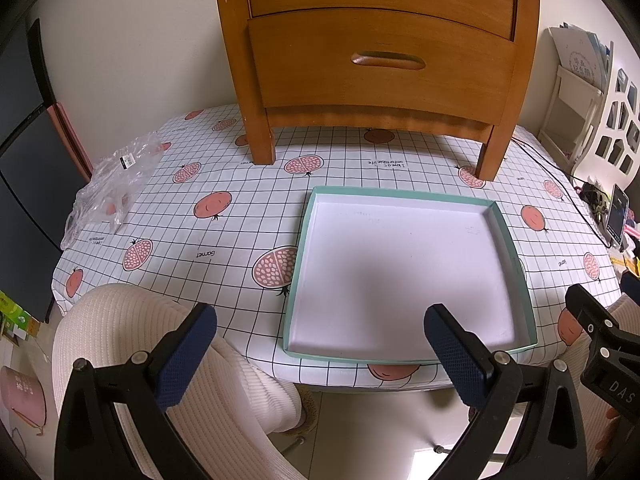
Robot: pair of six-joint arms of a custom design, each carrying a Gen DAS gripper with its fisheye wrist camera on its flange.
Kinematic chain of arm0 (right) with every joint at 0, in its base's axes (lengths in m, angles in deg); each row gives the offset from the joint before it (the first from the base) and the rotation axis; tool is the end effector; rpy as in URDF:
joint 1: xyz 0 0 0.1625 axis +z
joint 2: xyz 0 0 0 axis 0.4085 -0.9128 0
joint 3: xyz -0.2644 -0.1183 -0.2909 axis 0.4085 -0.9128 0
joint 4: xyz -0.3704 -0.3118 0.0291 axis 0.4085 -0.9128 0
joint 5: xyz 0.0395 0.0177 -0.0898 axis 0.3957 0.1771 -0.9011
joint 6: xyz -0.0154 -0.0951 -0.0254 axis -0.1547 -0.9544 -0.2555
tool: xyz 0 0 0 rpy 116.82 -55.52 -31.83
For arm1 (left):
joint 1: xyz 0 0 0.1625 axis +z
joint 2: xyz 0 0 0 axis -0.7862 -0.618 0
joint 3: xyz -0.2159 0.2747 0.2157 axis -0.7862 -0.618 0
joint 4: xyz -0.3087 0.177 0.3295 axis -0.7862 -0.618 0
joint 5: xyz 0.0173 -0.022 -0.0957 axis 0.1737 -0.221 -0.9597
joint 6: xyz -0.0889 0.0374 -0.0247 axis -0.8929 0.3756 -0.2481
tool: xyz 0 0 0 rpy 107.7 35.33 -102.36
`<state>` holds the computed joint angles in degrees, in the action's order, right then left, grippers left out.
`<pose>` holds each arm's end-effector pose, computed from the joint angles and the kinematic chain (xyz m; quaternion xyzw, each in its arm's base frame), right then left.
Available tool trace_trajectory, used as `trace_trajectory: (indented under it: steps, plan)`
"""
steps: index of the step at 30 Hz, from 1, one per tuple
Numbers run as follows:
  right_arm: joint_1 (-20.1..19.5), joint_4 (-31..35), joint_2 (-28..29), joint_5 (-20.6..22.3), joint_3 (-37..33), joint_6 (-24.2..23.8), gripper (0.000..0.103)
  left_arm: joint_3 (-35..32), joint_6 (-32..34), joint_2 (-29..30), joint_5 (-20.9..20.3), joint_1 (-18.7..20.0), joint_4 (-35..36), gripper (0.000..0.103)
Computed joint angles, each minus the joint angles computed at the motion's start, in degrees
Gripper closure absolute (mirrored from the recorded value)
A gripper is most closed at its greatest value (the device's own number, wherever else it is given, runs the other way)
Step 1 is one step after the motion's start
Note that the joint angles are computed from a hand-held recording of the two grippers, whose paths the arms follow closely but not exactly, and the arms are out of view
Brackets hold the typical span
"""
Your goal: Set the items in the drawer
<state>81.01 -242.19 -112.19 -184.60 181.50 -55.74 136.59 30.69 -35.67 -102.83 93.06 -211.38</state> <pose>0.1638 -0.4213 0.1709 -0.0024 -0.8010 0.4048 0.4411 -0.2560 -0.5017 0.0974 0.2588 0.8714 -0.2438 0.3381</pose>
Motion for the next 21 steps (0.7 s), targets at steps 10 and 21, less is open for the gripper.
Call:
trace_trajectory:
  steps: [10, 21]
  plan:
    - [-0.1, -0.2, 0.0, 0.2, 0.1, -0.2, 0.0, 0.1, 0.3, 0.0, -0.1, 0.0, -0.3, 0.0]
    - [-0.2, -0.2, 0.0, 0.2, 0.1, -0.2, 0.0, 0.3, 1.4, -0.2, -0.4, -0.1, -0.7, 0.0]
